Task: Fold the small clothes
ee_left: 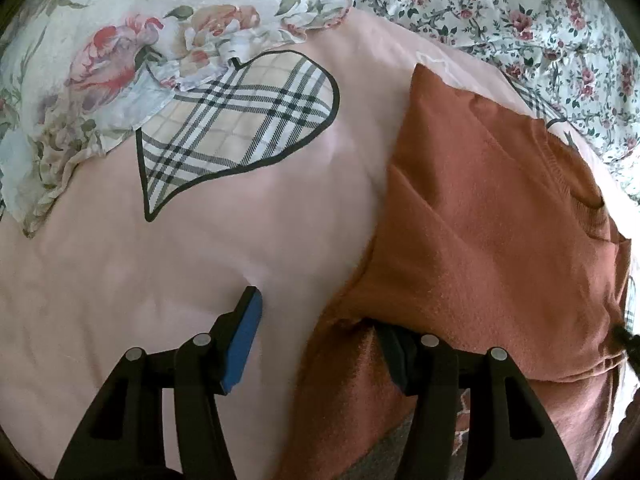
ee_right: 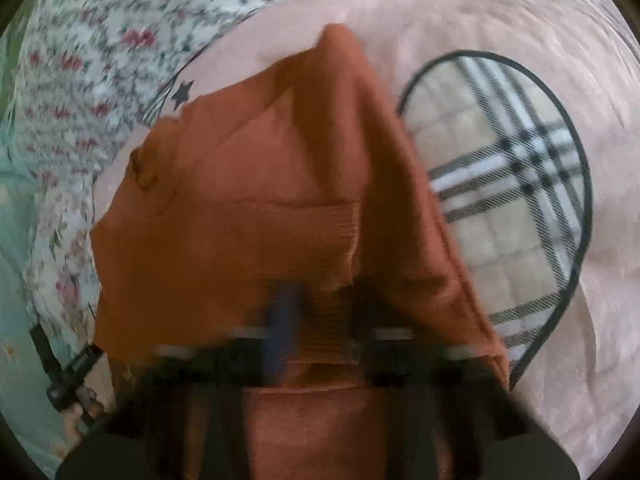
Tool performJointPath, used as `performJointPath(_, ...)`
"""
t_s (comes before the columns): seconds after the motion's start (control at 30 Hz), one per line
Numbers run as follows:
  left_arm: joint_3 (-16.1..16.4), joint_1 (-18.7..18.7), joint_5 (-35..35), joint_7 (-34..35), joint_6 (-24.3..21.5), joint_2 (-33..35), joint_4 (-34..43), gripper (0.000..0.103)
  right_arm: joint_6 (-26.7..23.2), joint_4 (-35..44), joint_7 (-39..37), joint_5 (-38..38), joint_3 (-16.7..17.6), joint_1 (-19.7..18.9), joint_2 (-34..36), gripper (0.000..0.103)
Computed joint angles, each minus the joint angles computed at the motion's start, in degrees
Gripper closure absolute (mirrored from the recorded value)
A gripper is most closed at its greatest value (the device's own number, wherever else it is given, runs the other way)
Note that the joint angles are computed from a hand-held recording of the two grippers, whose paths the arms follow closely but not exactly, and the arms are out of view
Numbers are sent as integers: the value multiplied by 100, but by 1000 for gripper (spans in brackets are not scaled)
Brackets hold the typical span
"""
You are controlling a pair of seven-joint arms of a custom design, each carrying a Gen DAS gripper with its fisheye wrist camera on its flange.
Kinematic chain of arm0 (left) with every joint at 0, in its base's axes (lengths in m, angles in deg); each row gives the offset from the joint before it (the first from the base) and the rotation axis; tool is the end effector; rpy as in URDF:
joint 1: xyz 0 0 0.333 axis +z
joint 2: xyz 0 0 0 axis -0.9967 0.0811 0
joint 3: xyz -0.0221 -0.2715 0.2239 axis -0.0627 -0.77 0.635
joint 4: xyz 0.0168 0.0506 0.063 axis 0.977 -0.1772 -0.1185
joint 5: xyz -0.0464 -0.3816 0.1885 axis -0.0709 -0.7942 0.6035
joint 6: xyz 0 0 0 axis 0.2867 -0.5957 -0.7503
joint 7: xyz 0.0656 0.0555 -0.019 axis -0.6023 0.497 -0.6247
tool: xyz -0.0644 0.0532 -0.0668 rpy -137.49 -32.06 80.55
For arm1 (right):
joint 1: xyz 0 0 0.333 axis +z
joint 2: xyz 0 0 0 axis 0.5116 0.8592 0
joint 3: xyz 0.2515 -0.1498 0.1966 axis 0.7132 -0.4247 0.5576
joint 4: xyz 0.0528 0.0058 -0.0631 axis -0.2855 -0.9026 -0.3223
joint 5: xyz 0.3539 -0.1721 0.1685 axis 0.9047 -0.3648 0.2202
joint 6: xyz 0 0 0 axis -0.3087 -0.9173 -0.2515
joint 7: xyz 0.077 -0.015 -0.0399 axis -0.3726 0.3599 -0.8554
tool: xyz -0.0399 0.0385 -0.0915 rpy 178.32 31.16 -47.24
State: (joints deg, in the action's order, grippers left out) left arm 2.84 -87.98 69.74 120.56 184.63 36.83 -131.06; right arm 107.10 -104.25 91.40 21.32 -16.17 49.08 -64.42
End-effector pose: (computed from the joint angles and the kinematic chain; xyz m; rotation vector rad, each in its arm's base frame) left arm 0.5320 -0.0843 0.5352 -2.1915 1.6988 -0.4932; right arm 0.5232 0.2348 0.5322 -1.3939 2.0348 0.0032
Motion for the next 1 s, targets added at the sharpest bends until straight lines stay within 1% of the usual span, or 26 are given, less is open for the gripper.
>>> performJointPath(0.07,-7,17,57,-36,123,-69,-72,45,656,-224,189,-398,122,-105,-275,97)
performJointPath(0.1,-14,20,83,-54,165,-92,-108,45,720,-270,347,-637,202,-210,-349,97)
performJointPath(0.13,-19,22,101,-69,160,-93,-124,45,680,-287,445,-813,250,-291,-370,97)
performJointPath(0.17,-42,39,150,-148,131,-81,-141,45,506,-244,358,-768,194,-260,-308,97)
performJointPath(0.2,-27,34,111,-175,124,-81,-161,45,191,-180,250,-641,110,-213,-196,97)
performJointPath(0.23,17,22,-22,-215,134,-103,-203,45,-11,-151,242,-537,65,-190,-123,97)
performJointPath(0.27,56,17,-143,-255,185,-137,-244,45,-55,-186,207,-396,23,-156,-104,97)
performJointPath(0.33,206,-24,-560,-248,383,-258,-400,45,170,-313,148,-272,15,-111,-161,97)
performJointPath(0.37,271,-57,-747,-177,393,-279,-433,45,231,-340,151,-253,27,-100,-190,97)
performJointPath(0.43,427,-155,-1140,206,238,-310,-435,45,237,-343,21,-45,-18,-34,-173,97)
performJointPath(0.47,478,-186,-1279,421,126,-341,-418,48,206,-352,31,-55,-9,-45,-179,97)
performJointPath(0.5,566,-255,-1528,722,24,-410,-417,49,219,-355,81,-93,23,-54,-159,96)
performJointPath(0.53,765,-436,-2059,1284,88,-569,-505,49,217,-355,71,-60,17,-45,-149,96)
performJointPath(0.57,897,-568,-2451,1731,133,-715,-560,46,210,-376,37,15,-6,-30,-178,96)
performJointPath(0.6,906,-583,-2577,1938,149,-795,-571,46,214,-368,50,27,-1,-32,-179,95)
performJointPath(0.67,818,-530,-2544,2138,124,-782,-446,40,183,-367,102,-42,26,-56,-179,94)
performJointPath(0.73,690,-441,-2416,2141,125,-547,-200,39,79,-324,160,-123,48,-68,-154,93)
performJointPath(0.8,617,-414,-2442,2216,178,-139,159,37,-51,-273,267,-221,61,-96,-145,92)
performJointPath(0.87,498,-313,-2315,2231,192,354,585,36,-135,-256,339,-330,67,-117,-171,91)
performJointPath(0.97,282,-145,-2024,2219,18,1006,1229,36,-399,-151,864,-1331,266,-352,-276,91)
performJointPath(1.0,214,-96,-1944,2196,-2,1113,1341,36,-337,-147,1000,-1651,329,-407,-334,91)
